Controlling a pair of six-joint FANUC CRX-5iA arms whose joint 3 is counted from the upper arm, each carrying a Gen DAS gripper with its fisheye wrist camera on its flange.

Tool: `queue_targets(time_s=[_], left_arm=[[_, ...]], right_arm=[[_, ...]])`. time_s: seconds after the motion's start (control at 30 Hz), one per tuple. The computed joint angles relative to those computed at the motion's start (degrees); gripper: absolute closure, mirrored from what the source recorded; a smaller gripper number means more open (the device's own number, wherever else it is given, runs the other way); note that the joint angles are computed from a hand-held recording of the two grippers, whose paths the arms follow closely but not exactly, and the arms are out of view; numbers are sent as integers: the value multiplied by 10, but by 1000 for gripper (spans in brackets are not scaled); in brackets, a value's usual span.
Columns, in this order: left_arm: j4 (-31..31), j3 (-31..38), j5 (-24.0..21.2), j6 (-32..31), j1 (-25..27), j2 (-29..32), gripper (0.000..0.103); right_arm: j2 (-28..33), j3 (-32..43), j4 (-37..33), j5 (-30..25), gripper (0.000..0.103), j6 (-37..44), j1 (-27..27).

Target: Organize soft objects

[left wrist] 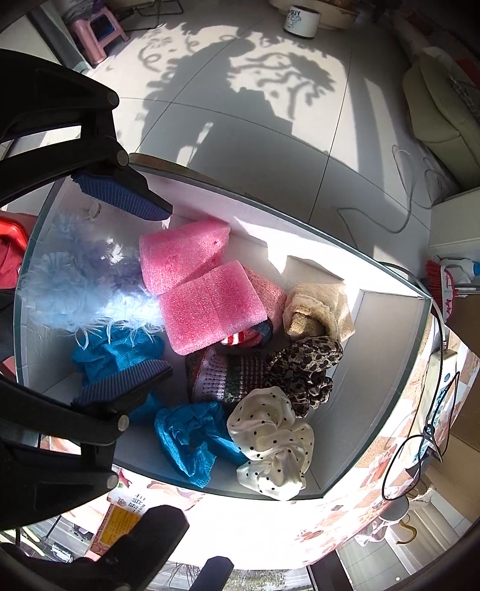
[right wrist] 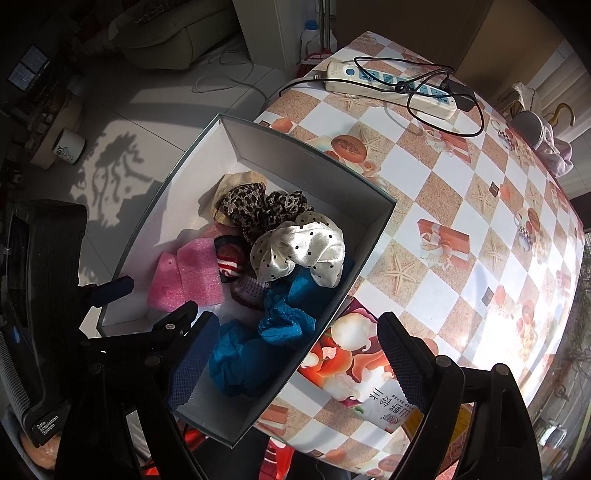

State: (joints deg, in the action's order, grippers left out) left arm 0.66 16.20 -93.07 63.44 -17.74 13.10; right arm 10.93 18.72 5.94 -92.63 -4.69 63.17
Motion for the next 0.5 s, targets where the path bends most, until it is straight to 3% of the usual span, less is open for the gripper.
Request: queue_targets(time_s=[0.5], left_arm=[[-6,1,-13,-23,7,4,21]], right_arm=[[4,12,5,-4,15,-32,9]])
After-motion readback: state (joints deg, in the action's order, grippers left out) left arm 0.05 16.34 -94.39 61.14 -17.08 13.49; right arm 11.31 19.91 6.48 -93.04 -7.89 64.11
